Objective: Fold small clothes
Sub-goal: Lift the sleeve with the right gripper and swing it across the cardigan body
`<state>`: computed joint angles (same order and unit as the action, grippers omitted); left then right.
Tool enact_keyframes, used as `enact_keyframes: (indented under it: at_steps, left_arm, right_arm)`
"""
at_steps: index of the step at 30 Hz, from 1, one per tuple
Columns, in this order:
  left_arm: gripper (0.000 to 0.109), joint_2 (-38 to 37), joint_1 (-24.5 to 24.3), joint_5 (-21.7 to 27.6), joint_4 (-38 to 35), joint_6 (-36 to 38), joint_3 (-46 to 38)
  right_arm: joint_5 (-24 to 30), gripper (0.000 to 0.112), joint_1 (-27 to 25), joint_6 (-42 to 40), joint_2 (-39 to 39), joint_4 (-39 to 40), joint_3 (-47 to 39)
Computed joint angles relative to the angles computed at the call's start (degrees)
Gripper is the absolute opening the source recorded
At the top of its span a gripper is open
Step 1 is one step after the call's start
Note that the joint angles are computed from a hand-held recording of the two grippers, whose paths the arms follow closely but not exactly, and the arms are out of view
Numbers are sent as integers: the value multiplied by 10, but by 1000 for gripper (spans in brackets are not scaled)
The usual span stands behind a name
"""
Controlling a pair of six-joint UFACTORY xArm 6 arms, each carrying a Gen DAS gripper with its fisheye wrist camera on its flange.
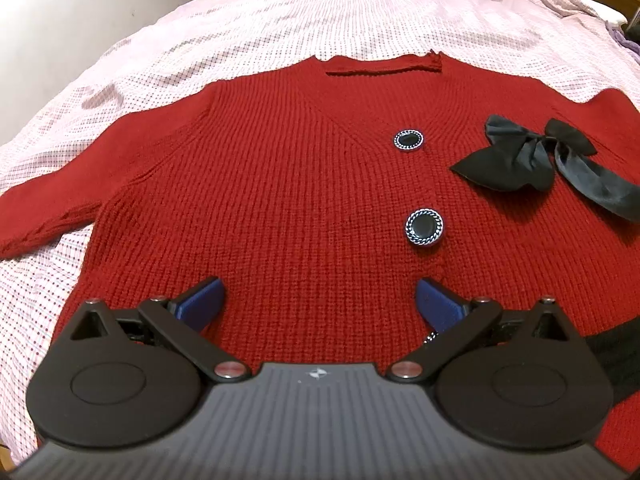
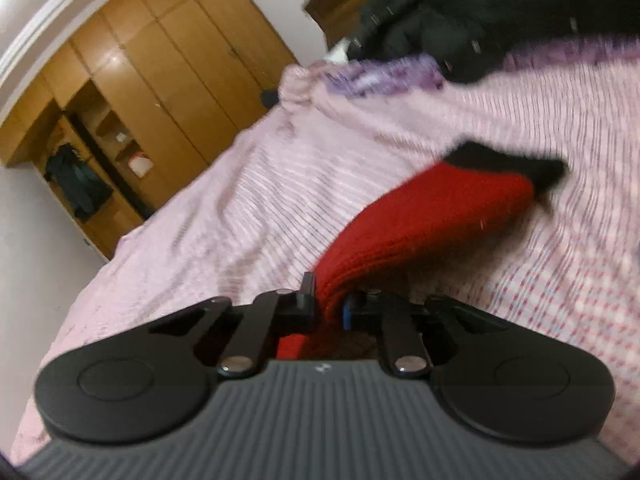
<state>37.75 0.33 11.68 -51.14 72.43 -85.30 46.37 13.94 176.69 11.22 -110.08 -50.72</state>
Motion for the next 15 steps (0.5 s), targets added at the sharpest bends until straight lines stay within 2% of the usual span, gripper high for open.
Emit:
enact_keyframes:
  at_steps: [7,15]
  left_arm:
    - [103,-21,8,16,0,12,14]
    - [103,-59,29,52,-40,62,39]
  right_arm:
    - [59,14,55,-23,-81,7,52]
    - [62,14,78,-110,-99,18,17]
